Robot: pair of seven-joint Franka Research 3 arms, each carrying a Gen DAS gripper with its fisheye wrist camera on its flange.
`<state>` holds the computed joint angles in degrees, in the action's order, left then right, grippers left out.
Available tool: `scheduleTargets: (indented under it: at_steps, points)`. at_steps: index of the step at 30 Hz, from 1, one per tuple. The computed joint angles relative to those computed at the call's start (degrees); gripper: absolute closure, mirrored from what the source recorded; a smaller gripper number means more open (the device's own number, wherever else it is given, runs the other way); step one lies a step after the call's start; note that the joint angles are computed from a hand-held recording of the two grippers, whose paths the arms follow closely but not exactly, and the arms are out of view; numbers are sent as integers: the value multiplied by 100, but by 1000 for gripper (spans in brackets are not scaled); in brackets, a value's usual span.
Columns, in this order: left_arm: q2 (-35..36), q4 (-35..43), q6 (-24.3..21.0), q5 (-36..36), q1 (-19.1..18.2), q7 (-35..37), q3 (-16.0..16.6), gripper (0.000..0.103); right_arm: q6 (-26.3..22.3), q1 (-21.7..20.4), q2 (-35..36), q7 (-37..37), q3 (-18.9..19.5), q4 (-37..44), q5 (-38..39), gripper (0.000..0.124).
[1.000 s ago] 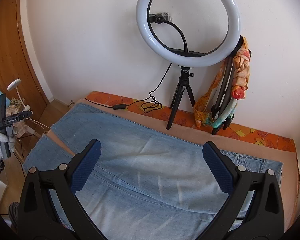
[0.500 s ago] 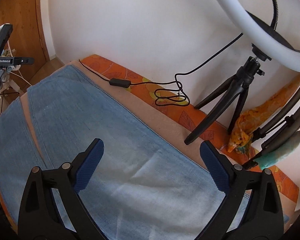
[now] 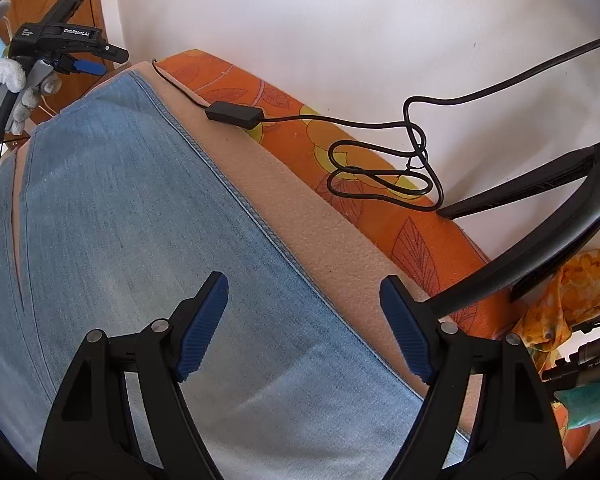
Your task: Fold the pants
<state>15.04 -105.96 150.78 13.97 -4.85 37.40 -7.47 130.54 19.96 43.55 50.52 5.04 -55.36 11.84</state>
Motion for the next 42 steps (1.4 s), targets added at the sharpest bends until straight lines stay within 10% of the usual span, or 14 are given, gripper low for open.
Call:
scheduleTargets:
  at_steps: [12,19,22,25,38,42]
  points:
    - [681,974,-1125,967,-297,-421,275,23,-483,79,688,-36,8,897,-80,56]
    - [752,891,-1015,1438,-384,-460,355,26,-488,2,526,-151,124,612,200,82]
    - [805,1010,-1239,2045,-618,-720,491,50,-159,52,196,-260,91,48,172,98]
    - [721,839,-904,2247,-534,-344,346,103,101,154,14,-261,13,-278,30,111]
    - [319,98,703,1104,14,-179,95,102,492,-16,-772,-665,223,-1336,277,118]
    - [398,204,521,480,147,256,-9,65,446,-40,-958,-858,253,-1634,385,118]
